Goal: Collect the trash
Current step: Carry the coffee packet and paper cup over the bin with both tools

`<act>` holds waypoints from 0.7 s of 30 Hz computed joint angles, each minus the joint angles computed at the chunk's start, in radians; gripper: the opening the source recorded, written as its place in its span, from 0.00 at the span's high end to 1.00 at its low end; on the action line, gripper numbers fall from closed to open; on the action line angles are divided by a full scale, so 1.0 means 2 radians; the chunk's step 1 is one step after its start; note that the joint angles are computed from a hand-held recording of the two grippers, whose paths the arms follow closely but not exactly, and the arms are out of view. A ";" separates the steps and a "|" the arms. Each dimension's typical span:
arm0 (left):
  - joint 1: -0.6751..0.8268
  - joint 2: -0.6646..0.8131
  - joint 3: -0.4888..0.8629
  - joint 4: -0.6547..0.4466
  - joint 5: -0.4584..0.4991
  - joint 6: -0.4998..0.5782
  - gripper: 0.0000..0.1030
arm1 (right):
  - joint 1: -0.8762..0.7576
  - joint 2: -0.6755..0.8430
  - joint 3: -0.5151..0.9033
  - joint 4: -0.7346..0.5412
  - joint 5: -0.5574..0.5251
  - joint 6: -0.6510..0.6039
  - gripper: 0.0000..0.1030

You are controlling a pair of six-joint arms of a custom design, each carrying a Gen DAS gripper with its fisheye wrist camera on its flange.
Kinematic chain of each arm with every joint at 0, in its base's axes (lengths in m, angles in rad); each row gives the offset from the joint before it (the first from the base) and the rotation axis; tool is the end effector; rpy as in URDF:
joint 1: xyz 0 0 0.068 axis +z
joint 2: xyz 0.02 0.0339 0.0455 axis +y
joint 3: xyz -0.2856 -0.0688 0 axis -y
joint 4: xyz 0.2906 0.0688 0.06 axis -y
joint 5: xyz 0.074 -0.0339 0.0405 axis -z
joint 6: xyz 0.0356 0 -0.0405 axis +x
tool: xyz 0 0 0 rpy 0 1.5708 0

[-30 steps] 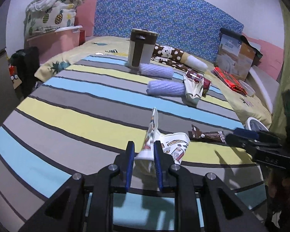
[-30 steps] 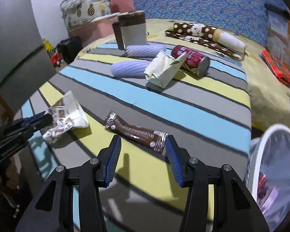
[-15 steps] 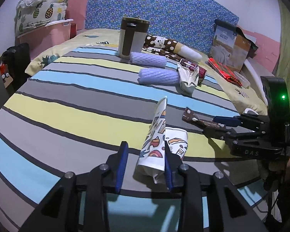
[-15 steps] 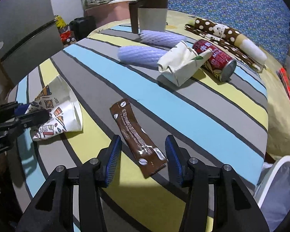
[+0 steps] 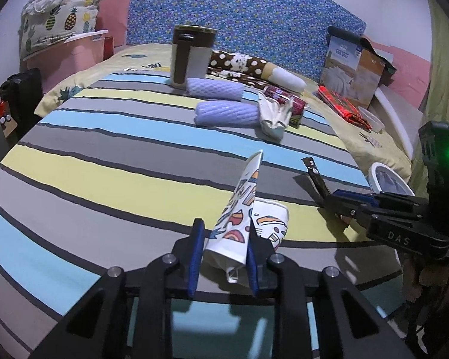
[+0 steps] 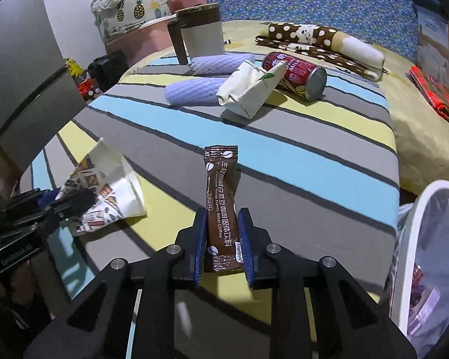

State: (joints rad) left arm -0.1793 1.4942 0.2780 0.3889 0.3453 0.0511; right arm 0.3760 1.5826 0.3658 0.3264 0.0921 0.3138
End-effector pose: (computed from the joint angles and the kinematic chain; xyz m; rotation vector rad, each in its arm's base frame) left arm 0.2223 -0.0525 0.0674 0.4345 2.3467 -0.4738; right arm 0.2330 0.0885 0.0622 -0.0365 2.4650 0.1881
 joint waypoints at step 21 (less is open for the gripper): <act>-0.119 -0.094 -0.027 -0.040 -0.056 -0.047 0.77 | -0.017 -0.133 -0.094 -0.002 0.009 0.027 0.77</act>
State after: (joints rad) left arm -0.4179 1.3058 0.2239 0.3082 0.2338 -0.0430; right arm 0.3412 1.3162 0.1782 0.3215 0.1100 0.3671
